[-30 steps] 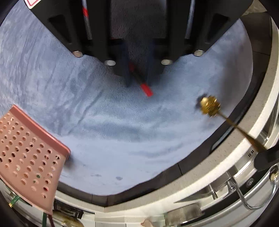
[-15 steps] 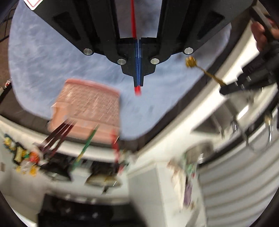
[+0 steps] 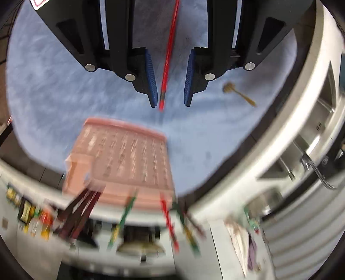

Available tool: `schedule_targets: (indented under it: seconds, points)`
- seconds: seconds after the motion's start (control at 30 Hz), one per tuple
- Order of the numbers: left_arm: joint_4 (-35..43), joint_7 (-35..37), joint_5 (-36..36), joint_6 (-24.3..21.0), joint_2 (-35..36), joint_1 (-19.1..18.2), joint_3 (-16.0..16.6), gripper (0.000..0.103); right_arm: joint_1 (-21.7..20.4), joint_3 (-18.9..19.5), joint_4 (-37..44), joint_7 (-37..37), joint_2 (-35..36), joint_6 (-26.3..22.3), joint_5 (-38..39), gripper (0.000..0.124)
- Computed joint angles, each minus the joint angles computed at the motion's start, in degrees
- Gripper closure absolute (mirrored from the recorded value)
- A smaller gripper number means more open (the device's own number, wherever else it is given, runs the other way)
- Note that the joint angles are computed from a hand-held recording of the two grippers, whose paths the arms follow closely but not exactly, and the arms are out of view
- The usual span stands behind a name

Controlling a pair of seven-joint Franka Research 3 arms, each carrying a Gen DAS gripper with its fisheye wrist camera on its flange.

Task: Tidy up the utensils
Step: 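Raise the red chopstick upright with the right tool toward the pink holder, then lower the red chopstick into the holder while the left tool drops the gold spoon in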

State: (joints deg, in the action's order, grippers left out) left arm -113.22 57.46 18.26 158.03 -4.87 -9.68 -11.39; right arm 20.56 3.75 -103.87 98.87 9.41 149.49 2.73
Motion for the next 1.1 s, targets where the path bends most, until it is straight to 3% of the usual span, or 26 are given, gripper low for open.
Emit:
schedule_targets:
  seconds: [0.23,0.3,0.37,0.43,0.6,0.7,0.87,0.9,0.97,1.03,1.1]
  points:
    - [-2.55,-2.06,-0.18,-2.32,1.05,2.09,1.52,0.101,2.62,-1.70,10.85,1.86,12.25,-7.06,-4.13,0.098]
    - [-4.18,-1.48,-2.58,-2.92,1.46,2.62,2.20,0.096,3.23,-2.30,13.28,2.25,14.65,-8.59,-5.05,0.103]
    - [-5.51,-1.02,-5.99,-3.68,2.13,3.10,2.75,0.063,3.23,-2.31,14.04,2.02,15.90,-8.40,-4.66,0.110]
    - [-7.80,-2.20,-9.19,-2.86,2.78,3.78,3.23,0.049,3.21,-2.33,13.98,1.63,15.92,-8.01,-4.23,0.116]
    - [-8.97,4.16,-25.13,-1.76,6.92,4.88,3.12,0.049,3.46,-2.73,9.27,2.44,11.85,-2.92,-4.34,0.116]
    - [-8.07,4.66,-29.73,-0.53,9.08,5.44,2.33,0.049,2.84,-2.27,5.83,2.99,8.40,0.46,-3.03,0.117]
    - [-5.18,-3.92,-23.64,2.37,13.16,5.29,2.54,0.051,1.37,-1.68,2.48,2.74,4.23,3.47,-1.51,0.116]
    - [-4.31,-5.27,-21.99,2.25,14.03,5.19,2.67,0.053,1.36,-1.67,1.74,3.06,3.26,3.64,-1.64,0.116]
    - [-2.84,-6.99,-17.94,1.02,14.89,4.83,2.90,0.074,0.96,-1.46,1.00,3.02,2.23,3.93,-1.43,0.116]
    - [-3.18,-4.36,-19.04,0.98,14.61,5.88,1.63,0.089,1.05,-1.36,0.33,3.75,1.57,4.05,-2.04,0.117]
    - [-3.74,0.08,-22.92,1.61,14.04,7.10,-0.01,0.090,1.06,-1.29,0.03,4.43,1.25,4.21,-2.60,0.116]
